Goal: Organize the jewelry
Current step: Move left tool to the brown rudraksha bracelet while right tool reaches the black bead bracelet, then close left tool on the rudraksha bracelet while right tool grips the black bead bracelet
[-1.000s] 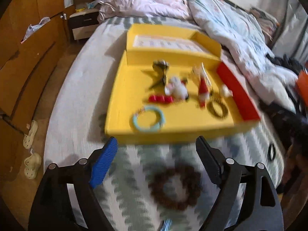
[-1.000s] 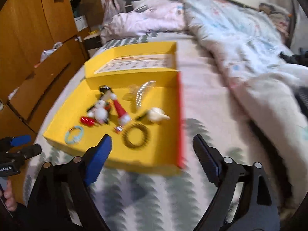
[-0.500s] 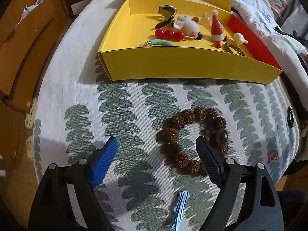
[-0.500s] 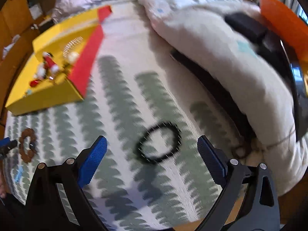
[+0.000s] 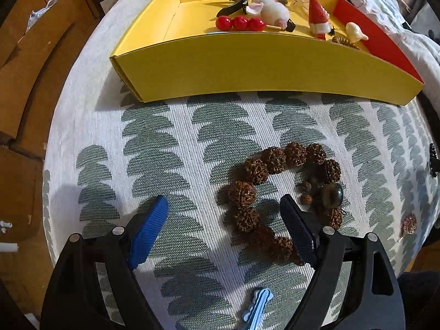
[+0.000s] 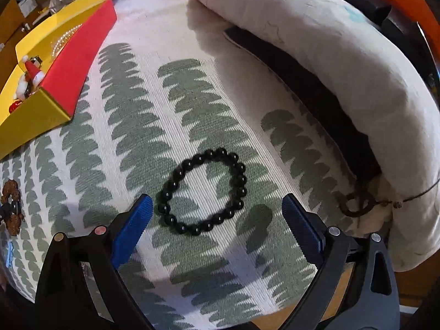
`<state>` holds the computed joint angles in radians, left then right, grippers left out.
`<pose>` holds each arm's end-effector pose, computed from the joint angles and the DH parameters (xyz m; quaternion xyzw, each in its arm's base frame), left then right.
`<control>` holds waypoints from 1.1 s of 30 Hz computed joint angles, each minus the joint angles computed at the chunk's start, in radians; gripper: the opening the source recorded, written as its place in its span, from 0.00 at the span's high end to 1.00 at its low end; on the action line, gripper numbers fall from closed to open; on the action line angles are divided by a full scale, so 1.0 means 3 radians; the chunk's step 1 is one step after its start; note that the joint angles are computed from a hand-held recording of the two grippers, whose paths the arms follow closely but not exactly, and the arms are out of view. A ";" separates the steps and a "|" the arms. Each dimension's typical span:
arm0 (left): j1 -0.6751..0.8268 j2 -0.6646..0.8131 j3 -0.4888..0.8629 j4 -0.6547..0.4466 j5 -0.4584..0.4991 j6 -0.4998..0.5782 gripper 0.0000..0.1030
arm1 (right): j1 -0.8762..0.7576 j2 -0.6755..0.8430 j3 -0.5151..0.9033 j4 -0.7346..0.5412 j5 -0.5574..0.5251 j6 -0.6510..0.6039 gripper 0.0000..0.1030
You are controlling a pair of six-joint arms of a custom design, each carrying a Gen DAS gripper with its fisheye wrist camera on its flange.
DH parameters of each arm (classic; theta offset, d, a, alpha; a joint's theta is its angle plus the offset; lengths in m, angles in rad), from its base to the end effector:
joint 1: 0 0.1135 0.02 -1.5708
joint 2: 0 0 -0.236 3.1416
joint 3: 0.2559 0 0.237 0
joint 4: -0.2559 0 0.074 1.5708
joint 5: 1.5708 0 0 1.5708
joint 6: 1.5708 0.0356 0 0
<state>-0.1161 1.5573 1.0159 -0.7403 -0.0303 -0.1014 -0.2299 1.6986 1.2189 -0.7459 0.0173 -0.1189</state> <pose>0.2737 -0.0308 0.1777 0.0051 0.9894 -0.0007 0.1448 0.3097 -0.0731 0.1918 0.0561 0.9835 -0.0382 0.1677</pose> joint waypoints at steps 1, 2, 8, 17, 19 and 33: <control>-0.0022 0.0020 0.0006 0.0015 -0.0021 -0.0007 0.20 | -0.0005 0.0041 0.0022 0.0008 -0.0031 0.0009 0.08; -0.0043 0.0044 0.0009 0.0032 -0.0037 -0.0019 0.20 | 0.0001 0.0145 0.0081 -0.0032 -0.0023 0.0029 0.08; -0.0104 0.0062 -0.0102 0.0152 -0.0088 -0.0084 0.19 | -0.0015 0.0332 0.0197 -0.0014 -0.0149 0.0089 0.08; -0.0139 0.0009 -0.0089 0.0123 -0.0105 -0.0091 0.30 | -0.0117 0.0377 0.0246 -0.0021 -0.0505 0.0086 0.28; -0.0157 -0.0005 -0.0067 0.0097 -0.0109 -0.0086 0.37 | -0.0142 0.0377 0.0263 -0.0021 -0.0548 0.0083 0.35; -0.0042 -0.0086 -0.0029 0.0015 0.0354 -0.0055 0.81 | -0.0364 0.0192 0.0163 -0.0023 -0.0864 0.0069 0.80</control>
<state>-0.1287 1.5314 1.0072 -0.7360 0.0760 -0.1179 -0.3391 1.7562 1.2677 -0.7528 -0.2418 -0.0983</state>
